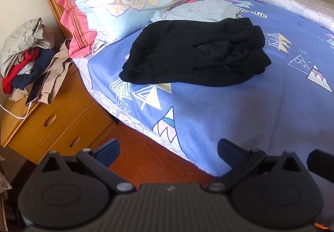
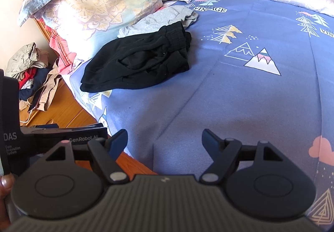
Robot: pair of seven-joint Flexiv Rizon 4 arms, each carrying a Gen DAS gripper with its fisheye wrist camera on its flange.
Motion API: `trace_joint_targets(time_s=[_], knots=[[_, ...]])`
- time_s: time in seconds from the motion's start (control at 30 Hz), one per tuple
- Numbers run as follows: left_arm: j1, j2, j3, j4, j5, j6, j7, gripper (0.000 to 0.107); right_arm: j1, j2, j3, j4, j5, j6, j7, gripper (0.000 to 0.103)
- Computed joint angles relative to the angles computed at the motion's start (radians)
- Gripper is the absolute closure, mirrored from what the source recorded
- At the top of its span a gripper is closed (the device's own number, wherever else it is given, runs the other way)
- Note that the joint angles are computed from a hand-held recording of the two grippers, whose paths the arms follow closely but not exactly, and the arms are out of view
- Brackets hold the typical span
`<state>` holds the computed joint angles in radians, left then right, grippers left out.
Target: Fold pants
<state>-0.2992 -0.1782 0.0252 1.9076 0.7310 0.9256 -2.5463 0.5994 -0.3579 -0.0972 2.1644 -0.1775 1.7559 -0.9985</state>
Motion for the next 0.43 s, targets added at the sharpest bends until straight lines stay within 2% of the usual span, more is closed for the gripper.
trace_joint_targets(time_s=[0.43], knots=[[-0.007,0.002,-0.004,-0.005,0.035,0.027,0.003,0.004,-0.013,-0.001,0.01,0.0,0.011,0.01,-0.009,0.023]])
